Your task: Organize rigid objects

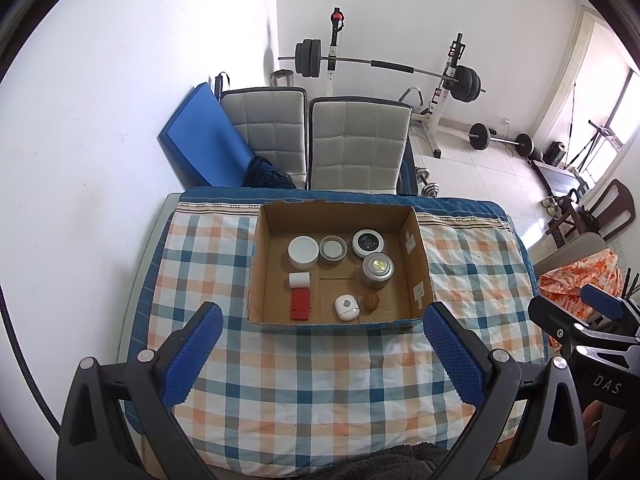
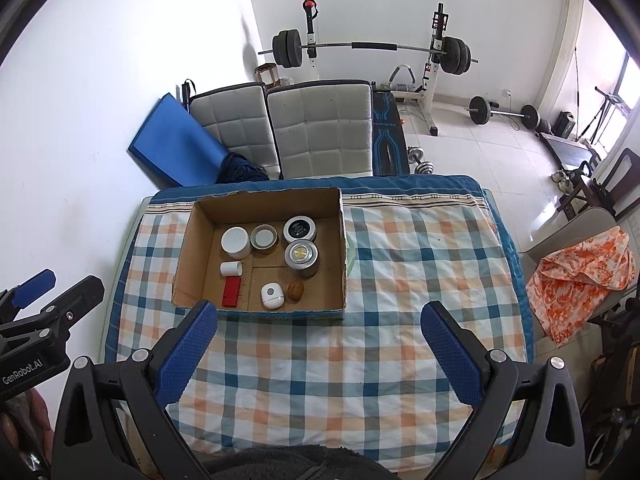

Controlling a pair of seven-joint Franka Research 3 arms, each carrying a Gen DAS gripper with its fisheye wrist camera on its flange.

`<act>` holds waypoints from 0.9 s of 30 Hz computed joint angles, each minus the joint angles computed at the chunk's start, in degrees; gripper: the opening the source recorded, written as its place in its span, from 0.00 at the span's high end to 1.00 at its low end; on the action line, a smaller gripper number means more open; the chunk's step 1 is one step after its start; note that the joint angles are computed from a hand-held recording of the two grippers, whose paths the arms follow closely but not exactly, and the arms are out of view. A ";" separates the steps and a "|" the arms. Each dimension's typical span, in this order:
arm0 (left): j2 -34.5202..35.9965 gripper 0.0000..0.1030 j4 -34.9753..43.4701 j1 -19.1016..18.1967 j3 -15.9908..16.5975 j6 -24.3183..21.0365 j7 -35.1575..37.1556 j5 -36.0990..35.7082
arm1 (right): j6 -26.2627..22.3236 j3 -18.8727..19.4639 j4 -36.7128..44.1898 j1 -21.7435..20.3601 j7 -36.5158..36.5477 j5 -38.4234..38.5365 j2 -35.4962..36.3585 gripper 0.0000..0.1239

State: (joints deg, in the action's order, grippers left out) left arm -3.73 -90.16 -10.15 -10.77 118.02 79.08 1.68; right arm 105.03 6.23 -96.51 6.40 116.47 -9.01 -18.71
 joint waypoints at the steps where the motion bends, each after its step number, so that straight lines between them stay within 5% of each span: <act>1: -0.13 0.00 -0.15 0.00 -0.03 0.08 -0.09 0.13 | 0.05 0.15 0.02 -0.03 0.17 -0.33 0.04 0.17; 27: -0.60 0.00 -0.74 -0.23 -0.12 -0.25 -0.57 0.40 | -0.22 0.36 -0.45 -0.25 0.57 -2.08 -0.46 0.17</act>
State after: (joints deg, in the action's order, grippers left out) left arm -4.33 -90.90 -10.38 -10.89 117.77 78.51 2.09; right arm 104.81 6.59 -96.95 6.15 117.04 -11.09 -19.16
